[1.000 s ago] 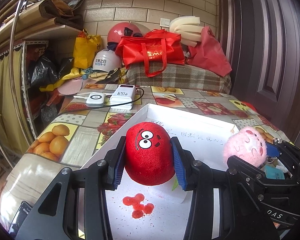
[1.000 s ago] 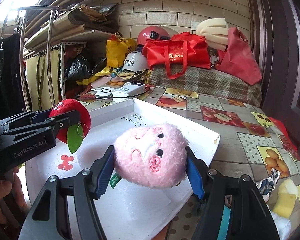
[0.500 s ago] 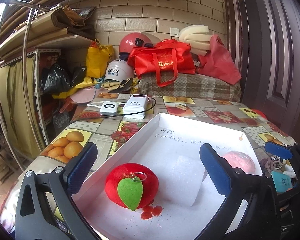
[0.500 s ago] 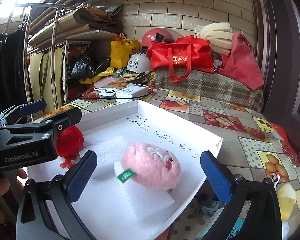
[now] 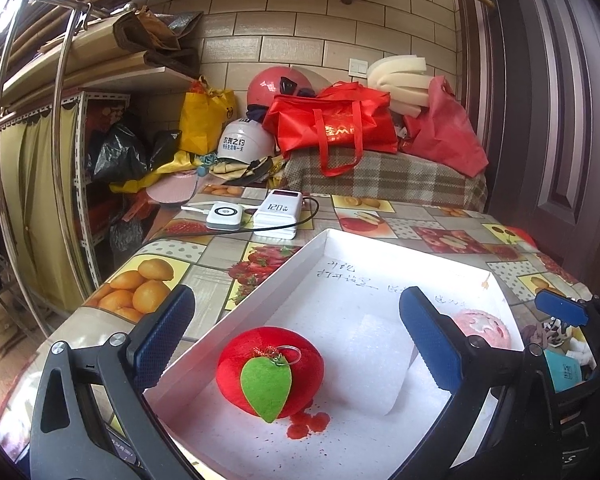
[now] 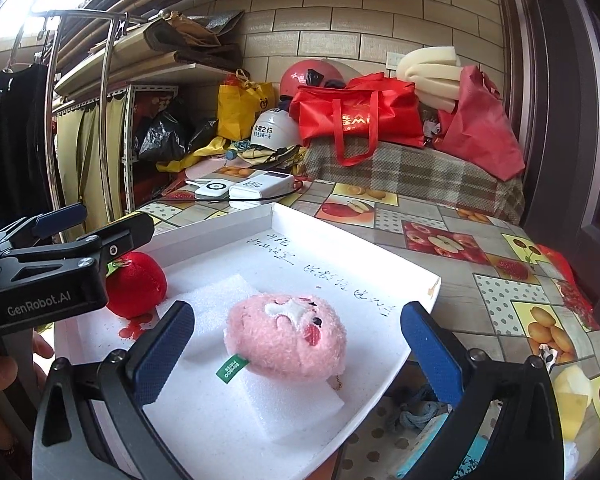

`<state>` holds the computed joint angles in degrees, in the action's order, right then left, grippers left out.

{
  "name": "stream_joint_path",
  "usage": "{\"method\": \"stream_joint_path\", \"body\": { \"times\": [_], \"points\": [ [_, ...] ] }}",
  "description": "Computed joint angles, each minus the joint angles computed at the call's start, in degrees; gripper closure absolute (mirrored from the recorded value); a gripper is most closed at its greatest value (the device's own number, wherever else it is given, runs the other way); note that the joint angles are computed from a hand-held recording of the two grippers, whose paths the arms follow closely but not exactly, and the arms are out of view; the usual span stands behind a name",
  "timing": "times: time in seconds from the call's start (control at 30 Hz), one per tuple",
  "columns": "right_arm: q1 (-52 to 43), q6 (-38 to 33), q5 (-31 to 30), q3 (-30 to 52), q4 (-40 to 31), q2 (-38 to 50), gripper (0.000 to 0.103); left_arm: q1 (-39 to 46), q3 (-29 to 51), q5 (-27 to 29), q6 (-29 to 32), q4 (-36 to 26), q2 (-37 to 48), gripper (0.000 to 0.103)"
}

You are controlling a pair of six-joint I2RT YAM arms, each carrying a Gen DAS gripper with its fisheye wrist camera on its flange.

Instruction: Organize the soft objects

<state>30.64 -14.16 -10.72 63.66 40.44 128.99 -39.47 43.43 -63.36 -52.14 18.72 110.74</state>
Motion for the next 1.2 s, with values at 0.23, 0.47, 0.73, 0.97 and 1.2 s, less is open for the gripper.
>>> {"method": "stream_joint_path", "body": {
  "times": [0.23, 0.47, 0.73, 0.97, 1.2],
  "points": [
    [-0.07, 0.05, -0.04, 0.05, 0.02, 0.01, 0.000, -0.01, -0.01, 0.01, -0.08, -0.08, -0.01, 0.000],
    [-0.24, 0.50, -0.18, -0.24, 0.46, -0.32, 0.000, 0.00, -0.12, -0.03, 0.07, 0.10, -0.04, 0.000],
    [-0.33, 0.67, -0.25, -0.38, 0.80, -0.35, 0.000, 0.00, -0.08, 0.02, -0.02, 0.00, -0.04, 0.000],
    [-0.36, 0.60, -0.30, -0.44, 0.92, -0.33, 0.000, 0.00, -0.04, -0.01, 0.04, 0.03, -0.02, 0.000],
    [-0.42, 0.67, -0.35, -0.46, 0.95, -0.34, 0.000, 0.01, -0.02, 0.00, 0.03, -0.01, -0.02, 0.000]
  ]
}}
